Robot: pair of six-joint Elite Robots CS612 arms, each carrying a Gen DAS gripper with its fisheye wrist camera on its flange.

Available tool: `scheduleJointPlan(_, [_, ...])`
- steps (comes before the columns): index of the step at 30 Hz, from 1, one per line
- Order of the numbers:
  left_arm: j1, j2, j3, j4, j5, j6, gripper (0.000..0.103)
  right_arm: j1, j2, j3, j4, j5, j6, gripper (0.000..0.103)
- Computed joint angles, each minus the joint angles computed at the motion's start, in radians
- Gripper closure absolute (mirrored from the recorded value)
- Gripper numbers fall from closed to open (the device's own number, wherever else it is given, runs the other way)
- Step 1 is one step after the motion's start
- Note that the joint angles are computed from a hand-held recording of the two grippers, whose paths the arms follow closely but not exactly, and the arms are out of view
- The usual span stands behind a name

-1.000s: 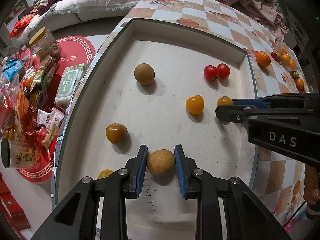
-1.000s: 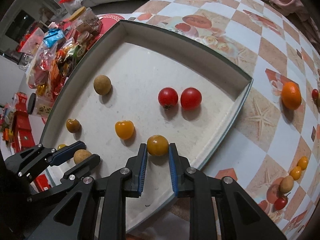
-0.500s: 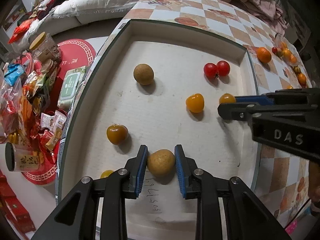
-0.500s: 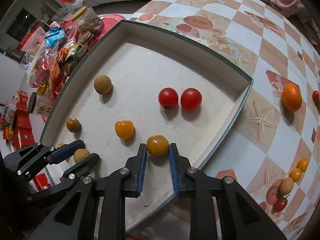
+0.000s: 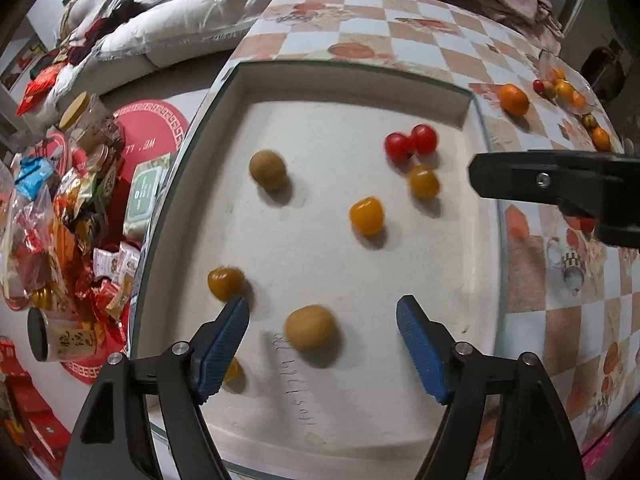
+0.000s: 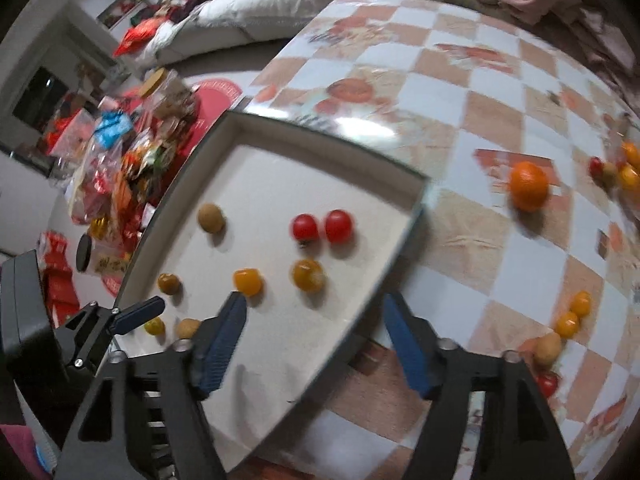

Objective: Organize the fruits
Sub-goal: 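Move both open tools back toward the fruits on the table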

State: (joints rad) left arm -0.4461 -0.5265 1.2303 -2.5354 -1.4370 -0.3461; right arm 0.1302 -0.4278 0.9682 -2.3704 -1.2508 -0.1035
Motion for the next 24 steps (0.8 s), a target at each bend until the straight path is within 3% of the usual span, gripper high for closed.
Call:
scheduleJointPlan(12, [-0.048,0.029,-0.101,-0.019,-0.029,0.113,0.026,-0.084,-0.077,0.171,-0.129,-0.097,0.178,0.028])
scheduleJointPlan(24, [-0.099,0.149,-0.311,0.079,-0.103,0.216,0.026,-0.153,-0.124,0.298,-0.174,-0.182,0.257,0.028])
